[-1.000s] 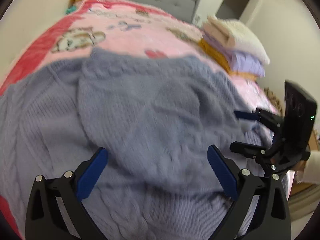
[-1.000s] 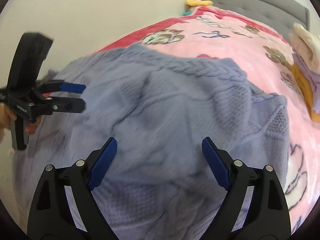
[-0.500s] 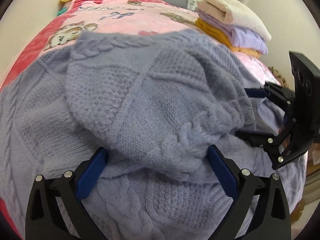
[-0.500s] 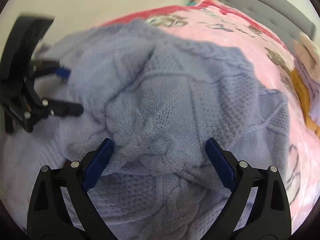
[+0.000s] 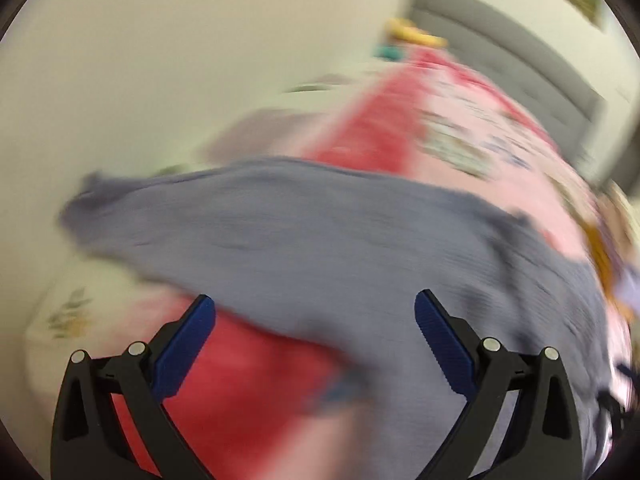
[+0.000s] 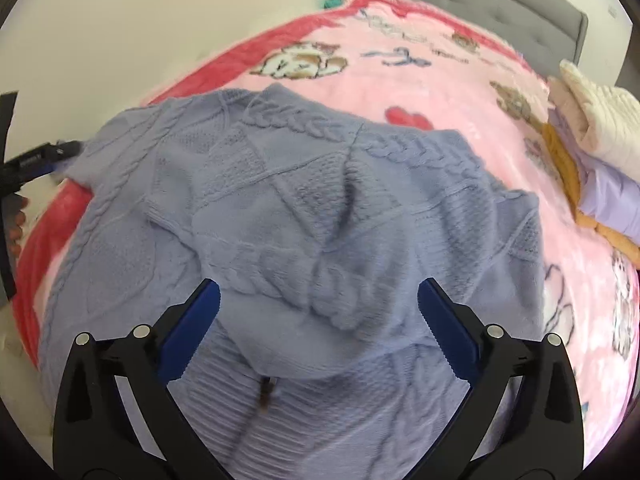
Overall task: Fold large clothes
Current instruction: 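Swing the left tool away from the cardigan, then close the left tool on the lavender cardigan sleeve edge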
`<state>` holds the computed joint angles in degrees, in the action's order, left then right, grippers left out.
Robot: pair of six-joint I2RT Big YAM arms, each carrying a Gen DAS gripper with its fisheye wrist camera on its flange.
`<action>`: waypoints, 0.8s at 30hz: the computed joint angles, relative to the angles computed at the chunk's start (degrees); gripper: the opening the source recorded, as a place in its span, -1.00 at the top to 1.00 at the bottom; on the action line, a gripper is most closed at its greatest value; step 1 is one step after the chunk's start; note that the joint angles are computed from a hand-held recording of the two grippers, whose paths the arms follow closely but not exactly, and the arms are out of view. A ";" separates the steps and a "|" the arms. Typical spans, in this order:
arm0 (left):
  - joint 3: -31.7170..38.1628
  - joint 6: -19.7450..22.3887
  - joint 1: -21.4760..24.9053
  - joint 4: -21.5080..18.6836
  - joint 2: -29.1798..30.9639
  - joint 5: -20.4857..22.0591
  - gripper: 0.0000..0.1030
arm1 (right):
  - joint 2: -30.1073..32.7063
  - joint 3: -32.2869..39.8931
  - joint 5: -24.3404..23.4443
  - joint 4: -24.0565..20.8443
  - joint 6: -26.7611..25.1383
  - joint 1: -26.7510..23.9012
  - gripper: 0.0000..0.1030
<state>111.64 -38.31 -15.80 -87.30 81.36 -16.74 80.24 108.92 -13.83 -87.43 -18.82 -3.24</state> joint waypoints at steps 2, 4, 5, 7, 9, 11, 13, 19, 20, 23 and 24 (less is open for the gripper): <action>-2.83 0.63 6.05 1.66 -2.01 2.54 -0.90 | 0.24 0.80 1.21 -0.56 1.93 1.72 -0.84; -6.66 0.06 13.05 4.50 -4.23 7.89 -0.90 | 1.21 2.61 2.21 -1.14 2.76 3.77 -0.84; -8.50 -0.80 16.35 6.17 -4.97 12.11 -0.89 | 1.63 3.36 3.07 -1.30 3.00 4.77 -0.84; -12.81 -2.95 21.81 10.02 -6.79 18.25 -0.81 | 2.43 4.70 4.30 -1.61 3.48 6.81 -0.84; -16.54 -4.25 25.02 13.75 -8.49 21.30 -0.72 | 2.81 5.18 4.98 -1.38 3.82 8.39 -0.84; -18.44 -3.85 28.04 14.95 -8.19 22.09 -0.32 | 3.27 5.47 5.36 -1.91 4.09 9.97 -0.84; -19.26 -3.77 29.46 14.96 -7.58 22.14 -0.29 | 4.00 6.03 5.77 -3.05 4.29 11.25 -0.84; -21.96 -5.56 31.52 16.84 -8.76 16.00 -0.32 | 4.97 7.31 4.83 -4.95 4.14 13.26 -0.84; -22.23 -5.20 31.70 17.20 -8.70 14.13 -0.32 | 5.12 7.51 4.90 -5.10 3.91 13.42 -0.84; -22.39 -4.57 31.82 17.45 -8.41 11.10 -0.32 | 5.63 8.13 5.61 -5.45 2.50 13.52 -0.84; -22.11 -4.09 32.27 17.53 -7.87 11.51 -0.32 | 5.73 8.21 5.90 -5.48 2.31 13.48 -0.84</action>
<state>89.53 -42.40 16.47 -69.77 73.50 -5.23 85.97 117.13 -7.93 -92.91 -16.51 10.24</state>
